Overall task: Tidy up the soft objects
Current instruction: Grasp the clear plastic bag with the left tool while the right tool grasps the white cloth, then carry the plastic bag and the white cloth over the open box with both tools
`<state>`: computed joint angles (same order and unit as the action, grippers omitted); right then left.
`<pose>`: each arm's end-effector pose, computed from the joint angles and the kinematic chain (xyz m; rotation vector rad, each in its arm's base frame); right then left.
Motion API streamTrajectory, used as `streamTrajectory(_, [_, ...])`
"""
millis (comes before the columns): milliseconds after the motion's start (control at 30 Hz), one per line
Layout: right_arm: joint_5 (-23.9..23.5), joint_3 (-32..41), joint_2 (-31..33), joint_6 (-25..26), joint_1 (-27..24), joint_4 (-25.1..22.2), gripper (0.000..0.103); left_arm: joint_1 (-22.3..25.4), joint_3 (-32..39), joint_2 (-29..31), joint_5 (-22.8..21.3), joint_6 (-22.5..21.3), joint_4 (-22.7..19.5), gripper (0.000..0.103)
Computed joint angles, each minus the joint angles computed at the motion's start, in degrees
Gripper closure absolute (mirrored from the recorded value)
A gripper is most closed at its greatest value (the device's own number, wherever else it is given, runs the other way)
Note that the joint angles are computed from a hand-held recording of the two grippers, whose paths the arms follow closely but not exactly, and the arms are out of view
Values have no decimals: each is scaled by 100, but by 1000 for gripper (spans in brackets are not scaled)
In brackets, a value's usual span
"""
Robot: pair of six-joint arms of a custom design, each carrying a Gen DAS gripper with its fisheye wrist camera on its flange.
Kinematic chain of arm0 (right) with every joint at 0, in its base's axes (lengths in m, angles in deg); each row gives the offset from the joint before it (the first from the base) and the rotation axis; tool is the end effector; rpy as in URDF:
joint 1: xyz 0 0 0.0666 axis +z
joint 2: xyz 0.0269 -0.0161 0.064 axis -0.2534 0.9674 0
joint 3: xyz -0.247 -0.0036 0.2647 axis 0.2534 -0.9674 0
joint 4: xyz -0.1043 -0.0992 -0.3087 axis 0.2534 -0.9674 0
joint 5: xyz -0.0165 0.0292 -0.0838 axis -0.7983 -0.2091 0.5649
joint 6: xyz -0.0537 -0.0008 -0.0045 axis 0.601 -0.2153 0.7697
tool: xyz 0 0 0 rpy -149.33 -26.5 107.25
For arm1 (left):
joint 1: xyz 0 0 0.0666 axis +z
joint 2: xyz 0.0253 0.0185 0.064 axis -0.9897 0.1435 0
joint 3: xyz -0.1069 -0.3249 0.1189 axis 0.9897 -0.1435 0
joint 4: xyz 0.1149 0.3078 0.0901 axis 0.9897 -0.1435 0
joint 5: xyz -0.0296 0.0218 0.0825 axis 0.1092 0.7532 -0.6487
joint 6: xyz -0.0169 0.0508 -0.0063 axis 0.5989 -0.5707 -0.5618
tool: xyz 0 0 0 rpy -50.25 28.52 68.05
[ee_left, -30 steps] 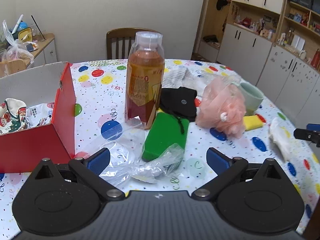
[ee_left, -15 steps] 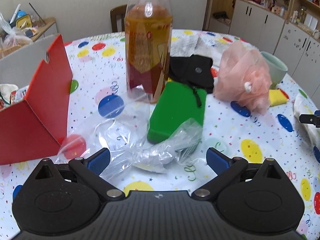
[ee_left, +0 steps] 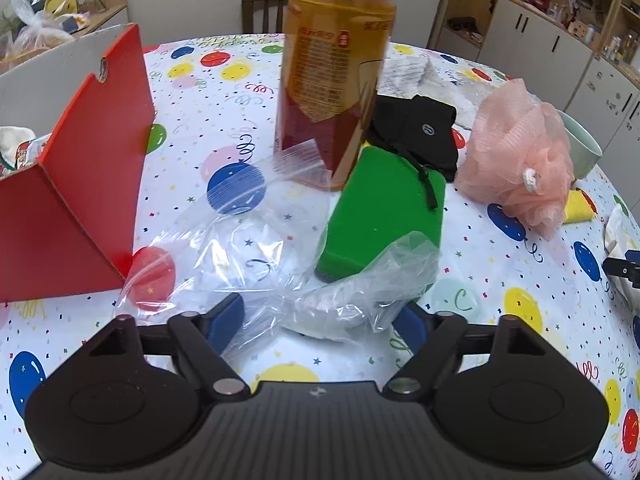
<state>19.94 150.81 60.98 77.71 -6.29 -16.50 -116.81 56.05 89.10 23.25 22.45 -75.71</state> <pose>0.5085 0.0753 0.2565 -0.2807 2.4464 0.0569 0.4230 -0.2829 0.2772 -0.1998 2.5109 -0.0768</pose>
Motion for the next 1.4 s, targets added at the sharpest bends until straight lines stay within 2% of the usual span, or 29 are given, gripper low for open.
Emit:
streamTrajectory(233, [-39, -60, -67, 65, -22, 17, 53, 62, 10, -34, 152, 79, -48, 47])
streamTrajectory(300, [-7, -75, -92, 112, -7, 12, 64, 76, 3, -55, 187, 95, -24, 51])
streamTrajectory(433, [160, -95, -137, 186, 28, -27, 92, 80, -53, -112, 181, 89, 63, 57])
streamTrajectory(467, [192, -112, -154, 201, 31, -19, 94, 80, -69, -128, 178, 105, 78, 58])
streamTrajectory(533, [213, -183, -224, 192, 24, 30, 96, 69, -80, -160, 145, 100, 87, 64])
streamTrajectory(700, [227, -419, -549, 180, 39, 129, 97, 34, -145, -290, 83, 55, 133, 65])
streamTrajectory(967, [31, -590, -1235, 112, 227, -98, 97, -11, -303, -671, 159, 119, 146, 66])
streamTrajectory(1233, [-279, -383, -1608, -75, 573, -302, 97, -7, -232, -969, 203, 177, -66, 65])
streamTrajectory(1400, [-652, -120, -1695, -265, 837, -390, 97, 10, -233, -1202, 166, 175, -103, 65])
